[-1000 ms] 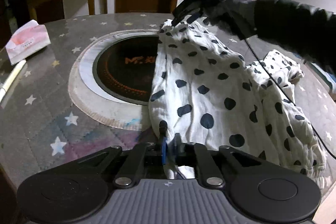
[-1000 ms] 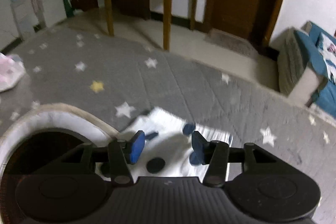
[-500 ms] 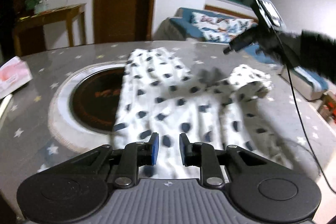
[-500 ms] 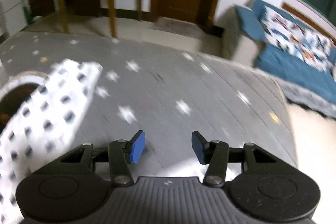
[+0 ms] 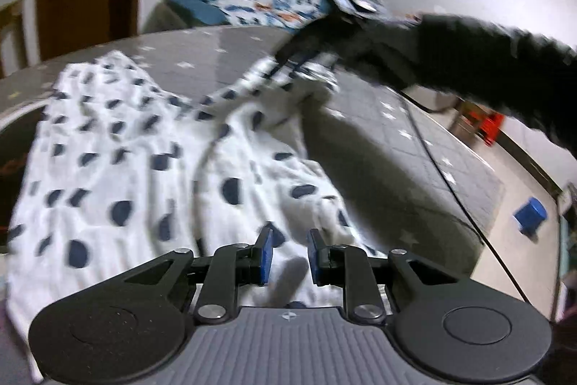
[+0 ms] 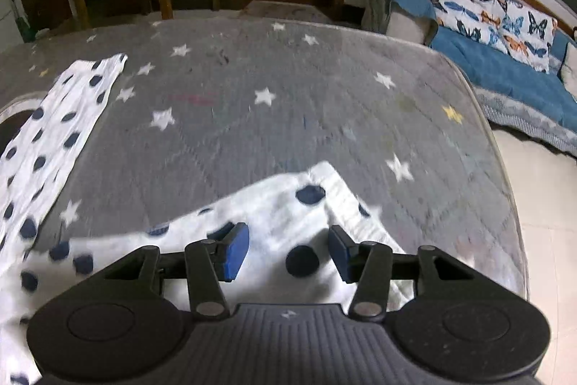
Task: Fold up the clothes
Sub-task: 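Lay the pants flat on the table and open both grippers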
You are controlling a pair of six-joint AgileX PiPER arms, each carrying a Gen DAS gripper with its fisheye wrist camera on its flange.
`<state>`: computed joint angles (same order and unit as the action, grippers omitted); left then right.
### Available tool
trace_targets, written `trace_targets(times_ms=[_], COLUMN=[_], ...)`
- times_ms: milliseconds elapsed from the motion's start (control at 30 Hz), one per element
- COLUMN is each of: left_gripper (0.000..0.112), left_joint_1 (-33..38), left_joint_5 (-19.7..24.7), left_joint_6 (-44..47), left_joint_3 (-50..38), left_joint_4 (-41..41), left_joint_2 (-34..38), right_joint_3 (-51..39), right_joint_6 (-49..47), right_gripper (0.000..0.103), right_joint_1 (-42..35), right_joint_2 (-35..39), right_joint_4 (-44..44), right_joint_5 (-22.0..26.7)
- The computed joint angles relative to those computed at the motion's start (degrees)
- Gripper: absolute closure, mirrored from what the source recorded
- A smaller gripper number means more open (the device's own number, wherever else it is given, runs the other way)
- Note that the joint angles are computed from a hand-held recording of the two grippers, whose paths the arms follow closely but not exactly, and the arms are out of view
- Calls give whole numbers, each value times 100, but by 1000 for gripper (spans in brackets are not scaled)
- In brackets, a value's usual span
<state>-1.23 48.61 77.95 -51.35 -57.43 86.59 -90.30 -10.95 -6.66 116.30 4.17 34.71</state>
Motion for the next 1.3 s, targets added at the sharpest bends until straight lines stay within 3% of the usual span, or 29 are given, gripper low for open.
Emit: trace_targets(times_ms=[400, 533, 633, 800, 867, 1000, 1233, 1300], left_gripper=[91, 89, 88, 81, 81, 81, 84, 84], left_joint_1=[-63, -70, -24, 448, 637, 753, 1083, 1301], left_joint_5=[934, 918, 848, 667, 442, -487, -1272, -1207], left_joint_6=[734, 568, 510, 517, 303, -171, -940, -776], left_joint_3=[-144, -149, -70, 11, -28, -46, -308, -228], left_joint_4=[-141, -192, -318, -483, -433, -359, 118, 21], left_joint_2=[534, 467, 312, -54, -139, -128, 335, 340], right_joint_3=[-2873, -3045, -2362, -453, 328, 1635, 3241, 3522], right_joint_6=[478, 595, 432, -492, -1049, -2161, -2936, -3145], right_gripper=[50, 49, 49, 48, 48, 47, 45, 45], right_joint_1=[571, 633, 617, 571, 566, 576, 690, 676], right_joint_2=[1817, 1916, 1482, 249, -259, -1134, -2024, -2188], right_joint_4=[-474, -567, -472, 257, 740, 1811, 2484, 2720], right_joint_5=[457, 444, 161, -459, -657, -885, -1455, -1645])
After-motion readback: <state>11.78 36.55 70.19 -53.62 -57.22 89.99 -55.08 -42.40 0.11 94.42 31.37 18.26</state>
